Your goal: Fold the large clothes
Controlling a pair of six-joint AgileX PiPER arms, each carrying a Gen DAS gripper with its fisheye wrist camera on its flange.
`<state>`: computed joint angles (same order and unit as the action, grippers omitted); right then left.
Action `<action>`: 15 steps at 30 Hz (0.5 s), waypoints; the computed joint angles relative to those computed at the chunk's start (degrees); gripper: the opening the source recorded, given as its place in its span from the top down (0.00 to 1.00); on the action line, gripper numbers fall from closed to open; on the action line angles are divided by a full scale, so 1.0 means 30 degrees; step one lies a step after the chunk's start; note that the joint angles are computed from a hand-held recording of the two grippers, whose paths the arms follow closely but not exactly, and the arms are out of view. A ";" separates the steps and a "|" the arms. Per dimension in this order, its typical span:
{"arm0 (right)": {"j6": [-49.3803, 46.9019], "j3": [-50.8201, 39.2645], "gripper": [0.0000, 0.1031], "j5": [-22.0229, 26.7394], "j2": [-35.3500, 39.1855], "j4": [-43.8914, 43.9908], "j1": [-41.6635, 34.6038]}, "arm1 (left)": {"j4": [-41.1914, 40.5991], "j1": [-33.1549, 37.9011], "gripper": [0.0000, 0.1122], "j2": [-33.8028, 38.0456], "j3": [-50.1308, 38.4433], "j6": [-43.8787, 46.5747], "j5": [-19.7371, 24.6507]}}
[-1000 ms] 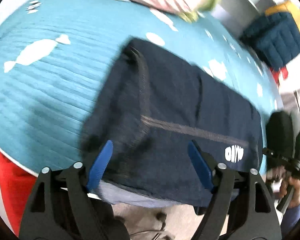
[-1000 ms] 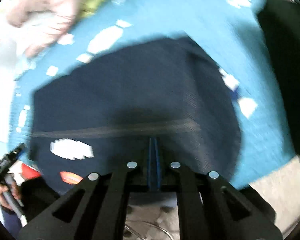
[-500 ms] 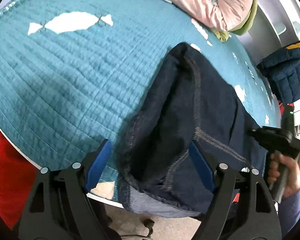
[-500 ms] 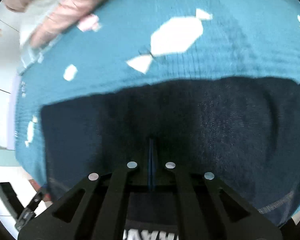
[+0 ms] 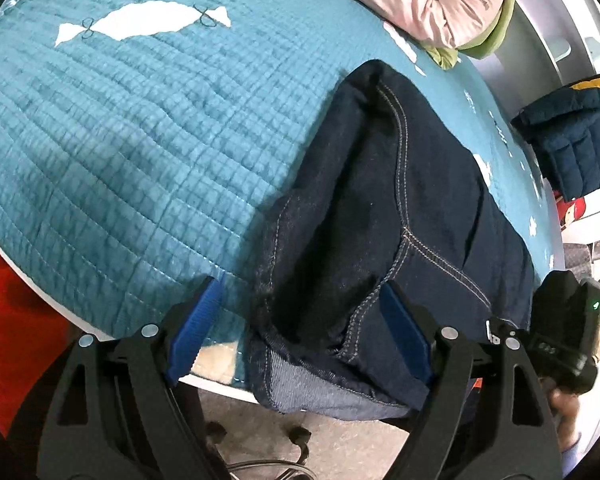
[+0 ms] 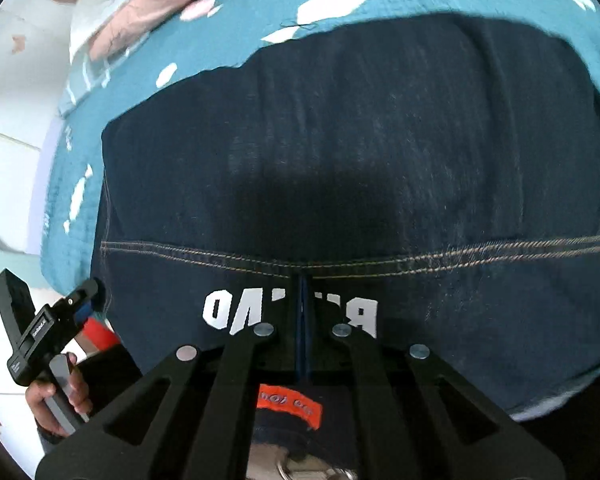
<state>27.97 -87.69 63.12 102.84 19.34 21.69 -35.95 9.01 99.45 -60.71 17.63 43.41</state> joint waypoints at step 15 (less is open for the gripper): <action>0.0464 0.5791 1.00 -0.4102 -0.3138 0.0786 0.1426 | 0.1122 -0.0870 0.24 -0.0593 0.1029 -0.1667 0.0174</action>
